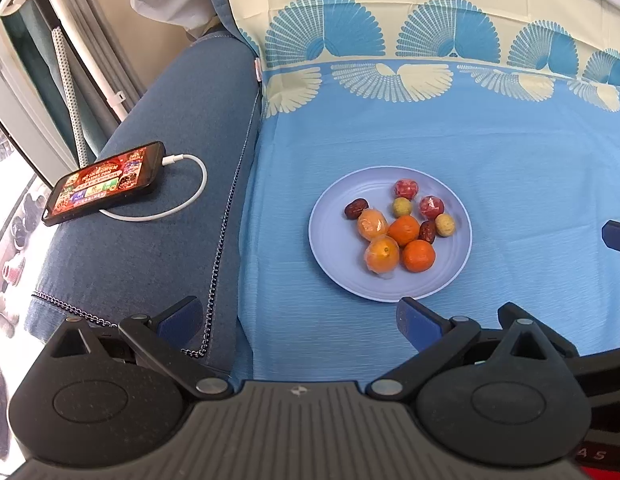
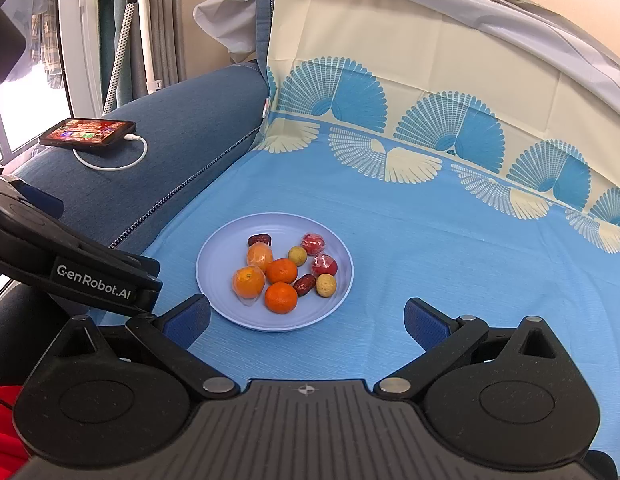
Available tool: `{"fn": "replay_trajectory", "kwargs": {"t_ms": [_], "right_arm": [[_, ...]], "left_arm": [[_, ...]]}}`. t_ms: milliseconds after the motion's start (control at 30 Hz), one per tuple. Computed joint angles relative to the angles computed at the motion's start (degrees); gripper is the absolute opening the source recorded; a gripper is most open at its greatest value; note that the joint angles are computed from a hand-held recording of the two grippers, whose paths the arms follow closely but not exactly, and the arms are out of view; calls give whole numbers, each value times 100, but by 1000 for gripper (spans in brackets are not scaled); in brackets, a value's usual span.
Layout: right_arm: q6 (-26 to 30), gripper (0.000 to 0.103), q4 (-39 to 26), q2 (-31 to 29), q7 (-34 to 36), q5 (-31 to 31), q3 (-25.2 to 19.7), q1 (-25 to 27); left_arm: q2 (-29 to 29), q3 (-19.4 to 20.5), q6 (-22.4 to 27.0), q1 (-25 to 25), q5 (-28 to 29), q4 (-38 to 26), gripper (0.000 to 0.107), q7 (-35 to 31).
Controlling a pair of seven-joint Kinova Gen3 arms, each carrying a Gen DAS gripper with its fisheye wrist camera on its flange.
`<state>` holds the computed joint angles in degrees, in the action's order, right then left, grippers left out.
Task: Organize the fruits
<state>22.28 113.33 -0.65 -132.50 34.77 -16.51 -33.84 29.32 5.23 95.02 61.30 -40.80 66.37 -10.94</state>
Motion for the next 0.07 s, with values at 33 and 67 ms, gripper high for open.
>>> {"fn": "replay_trajectory", "kwargs": {"t_ms": [33,67], "right_arm": [[0,102,0,0,0,0,1,-1],[1,102,-1,-1,0,0,0,-2]], "left_arm": [[3,-1,12,10,-11,-4,103,0],[4,2,10,7,-6,-10,103,-4]]}}
